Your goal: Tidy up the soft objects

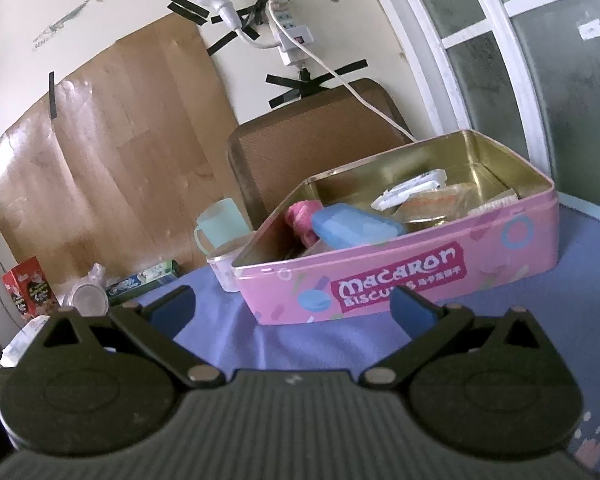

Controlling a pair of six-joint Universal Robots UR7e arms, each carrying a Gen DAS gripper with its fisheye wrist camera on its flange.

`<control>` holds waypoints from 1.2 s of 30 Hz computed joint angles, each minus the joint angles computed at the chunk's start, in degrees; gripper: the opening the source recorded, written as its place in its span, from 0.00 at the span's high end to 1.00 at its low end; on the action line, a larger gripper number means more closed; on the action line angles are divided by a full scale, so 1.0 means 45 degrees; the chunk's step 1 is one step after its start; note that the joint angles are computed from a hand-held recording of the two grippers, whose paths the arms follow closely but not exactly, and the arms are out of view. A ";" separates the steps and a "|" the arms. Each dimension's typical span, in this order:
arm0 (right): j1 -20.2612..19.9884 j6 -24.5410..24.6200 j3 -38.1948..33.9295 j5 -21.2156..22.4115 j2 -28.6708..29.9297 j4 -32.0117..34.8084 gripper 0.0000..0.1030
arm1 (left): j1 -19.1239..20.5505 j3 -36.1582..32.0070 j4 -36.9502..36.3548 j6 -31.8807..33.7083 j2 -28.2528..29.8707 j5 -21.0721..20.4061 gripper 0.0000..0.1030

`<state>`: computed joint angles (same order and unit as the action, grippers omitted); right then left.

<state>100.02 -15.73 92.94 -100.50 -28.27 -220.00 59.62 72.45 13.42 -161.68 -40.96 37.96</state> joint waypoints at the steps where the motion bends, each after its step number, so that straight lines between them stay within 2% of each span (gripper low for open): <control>1: 0.0000 0.0008 -0.0007 -0.0002 0.0007 0.0028 0.00 | -0.0001 0.0018 -0.0048 0.0043 0.0004 -0.0070 0.00; 17: -0.0118 0.0351 0.0033 0.0106 -0.0015 0.0296 0.00 | 0.0006 -0.0080 -0.0254 0.0747 0.0327 -0.0775 0.00; 36: -0.0322 0.0986 0.0152 0.0125 -0.0123 0.0140 0.00 | -0.0076 -0.0252 -0.0015 0.1050 0.0656 -0.1012 0.00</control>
